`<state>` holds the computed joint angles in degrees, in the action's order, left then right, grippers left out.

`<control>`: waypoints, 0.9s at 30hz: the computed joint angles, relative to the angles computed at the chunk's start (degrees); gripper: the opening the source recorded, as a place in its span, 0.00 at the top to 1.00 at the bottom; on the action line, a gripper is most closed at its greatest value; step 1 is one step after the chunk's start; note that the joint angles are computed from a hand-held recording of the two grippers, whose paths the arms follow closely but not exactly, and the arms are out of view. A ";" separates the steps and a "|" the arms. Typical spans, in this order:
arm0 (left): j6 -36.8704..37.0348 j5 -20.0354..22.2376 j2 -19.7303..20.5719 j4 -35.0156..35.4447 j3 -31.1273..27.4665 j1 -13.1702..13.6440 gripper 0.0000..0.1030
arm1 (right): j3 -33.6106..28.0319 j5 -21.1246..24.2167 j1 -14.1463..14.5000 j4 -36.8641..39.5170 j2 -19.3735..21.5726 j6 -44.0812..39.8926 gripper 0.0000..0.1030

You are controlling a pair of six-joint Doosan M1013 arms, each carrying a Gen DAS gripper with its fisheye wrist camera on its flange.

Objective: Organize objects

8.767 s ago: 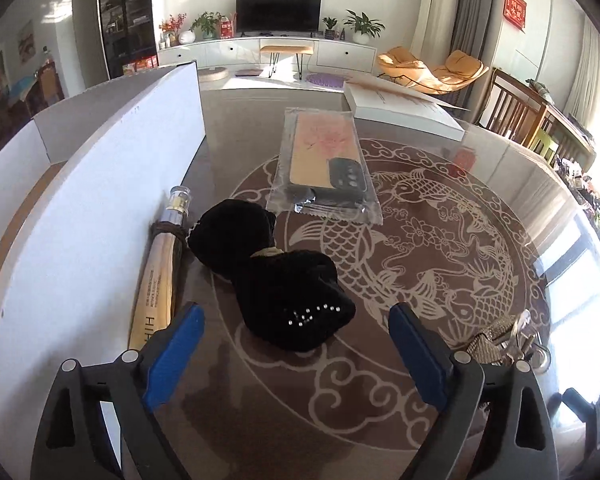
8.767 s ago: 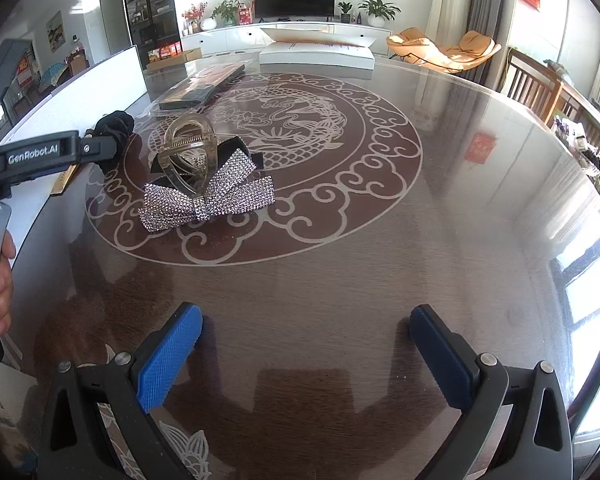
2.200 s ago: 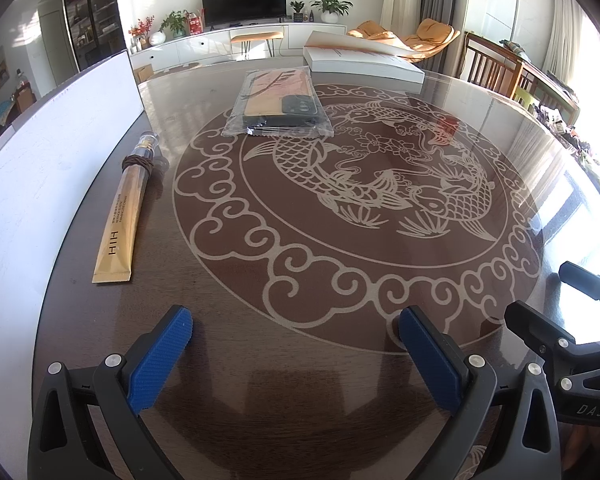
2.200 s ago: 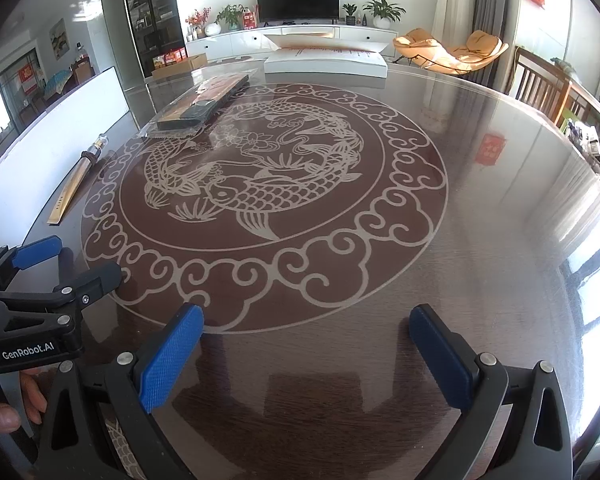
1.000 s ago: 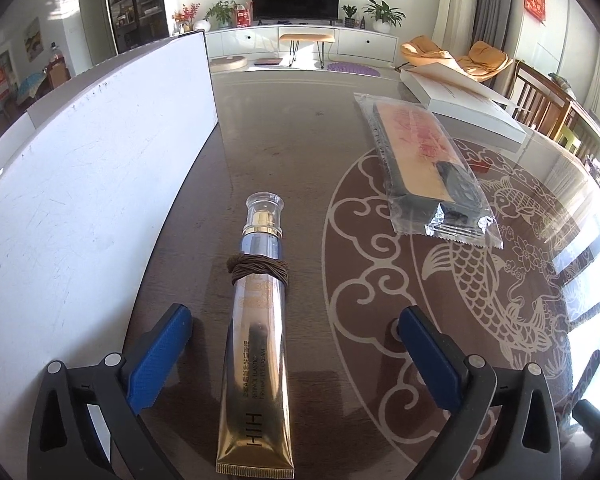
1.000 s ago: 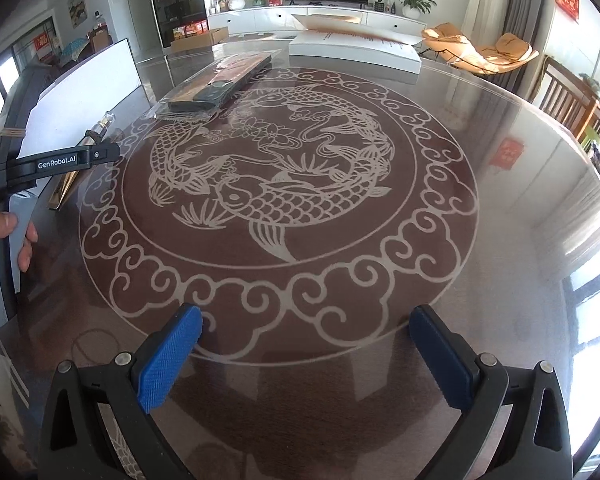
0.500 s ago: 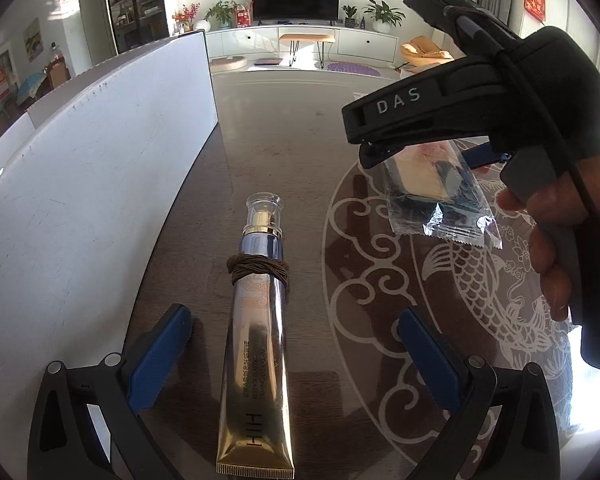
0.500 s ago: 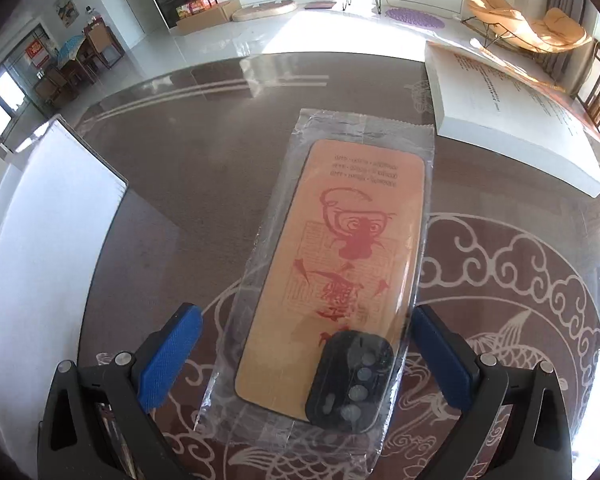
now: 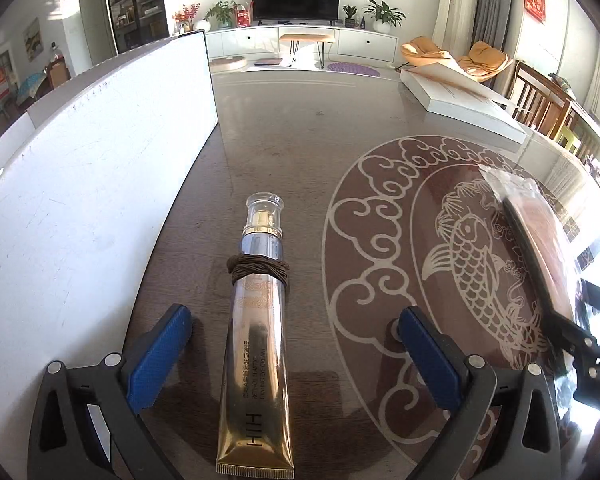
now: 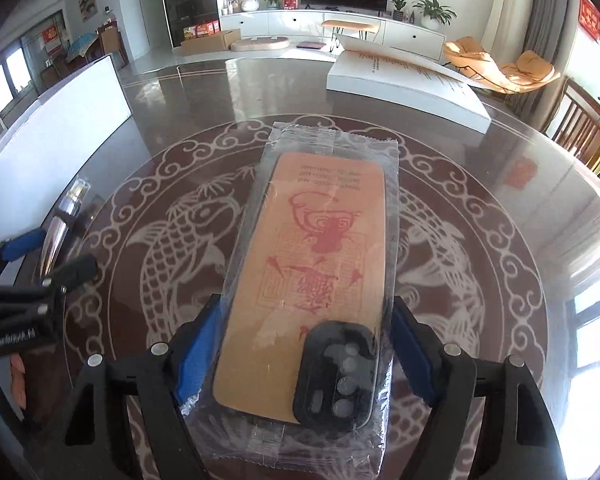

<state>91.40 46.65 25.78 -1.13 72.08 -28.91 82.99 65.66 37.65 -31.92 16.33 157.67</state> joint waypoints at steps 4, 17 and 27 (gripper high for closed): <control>0.02 0.11 0.02 0.03 -0.09 0.02 0.00 | 4.99 1.67 4.87 -5.07 -3.07 9.42 0.21; 10.64 3.61 2.31 -5.42 -3.87 0.86 0.02 | 5.82 2.32 4.75 -3.59 -3.29 11.20 0.00; 9.88 -4.90 -5.18 -9.55 7.59 -0.55 0.74 | 5.59 2.54 4.66 -3.43 -3.12 10.93 0.00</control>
<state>101.28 41.75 20.61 -10.68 79.67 -29.46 88.58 68.19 42.31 -35.35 13.21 168.61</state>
